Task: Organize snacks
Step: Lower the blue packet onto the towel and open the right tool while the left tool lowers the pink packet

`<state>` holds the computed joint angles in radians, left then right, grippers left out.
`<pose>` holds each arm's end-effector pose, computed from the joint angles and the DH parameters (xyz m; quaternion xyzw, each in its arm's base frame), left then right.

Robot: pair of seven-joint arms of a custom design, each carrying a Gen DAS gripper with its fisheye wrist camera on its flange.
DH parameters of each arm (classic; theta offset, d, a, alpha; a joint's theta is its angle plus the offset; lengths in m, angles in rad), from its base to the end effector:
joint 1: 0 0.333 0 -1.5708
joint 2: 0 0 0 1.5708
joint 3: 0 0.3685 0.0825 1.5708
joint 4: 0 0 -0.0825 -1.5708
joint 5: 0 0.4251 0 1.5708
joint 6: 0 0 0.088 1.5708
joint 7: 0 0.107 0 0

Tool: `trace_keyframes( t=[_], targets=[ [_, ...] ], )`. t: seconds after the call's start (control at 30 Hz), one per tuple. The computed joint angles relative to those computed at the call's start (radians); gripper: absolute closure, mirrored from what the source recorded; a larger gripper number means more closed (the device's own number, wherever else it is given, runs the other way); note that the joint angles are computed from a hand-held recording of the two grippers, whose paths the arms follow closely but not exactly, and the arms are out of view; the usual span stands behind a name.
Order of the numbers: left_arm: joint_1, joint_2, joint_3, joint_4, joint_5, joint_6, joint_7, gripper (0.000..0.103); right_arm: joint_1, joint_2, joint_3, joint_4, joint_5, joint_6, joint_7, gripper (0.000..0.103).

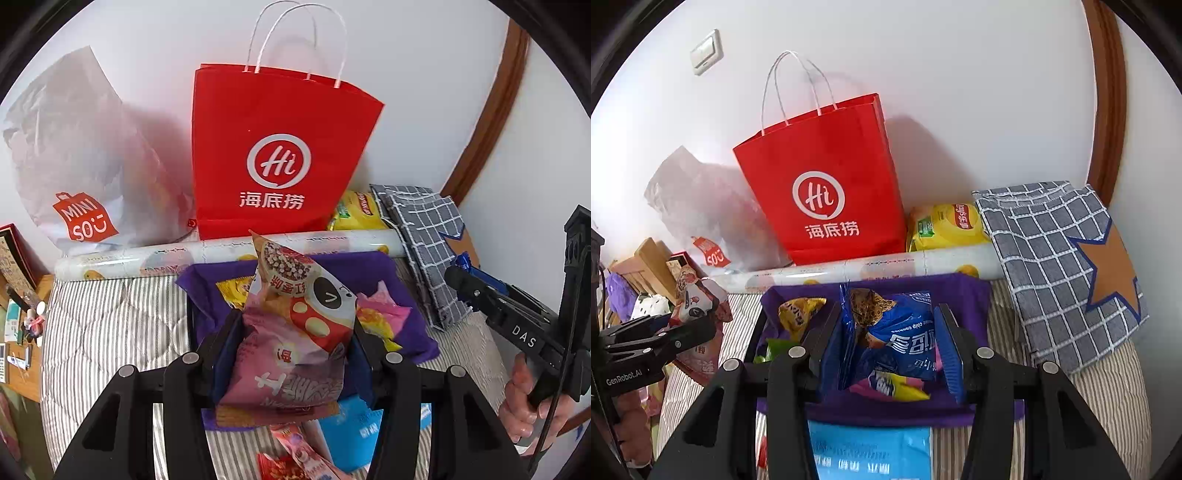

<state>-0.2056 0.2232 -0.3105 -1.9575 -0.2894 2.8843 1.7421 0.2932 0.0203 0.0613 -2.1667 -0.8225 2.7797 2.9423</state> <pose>0.6165 -0.3137 0.4773 -0.5148 0.7780 -0.3449 0.1042 0.5600 0.2418 0.4703 -0.5437 0.7570 -0.2225 0.2860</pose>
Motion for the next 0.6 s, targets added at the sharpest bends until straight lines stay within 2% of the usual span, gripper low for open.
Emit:
trace_keyframes(
  t=[0.47,0.6],
  targets=[
    [-0.010,0.158,0.031,0.177,0.104,-0.045,-0.081,0.052,0.013,0.144,-0.078,0.123,0.021,0.035,-0.065,0.056],
    [0.007,0.217,0.008,0.242,0.094,-0.066,-0.073,0.052,0.018,0.186,-0.097,0.152,0.066,0.050,-0.123,0.056]
  ],
)
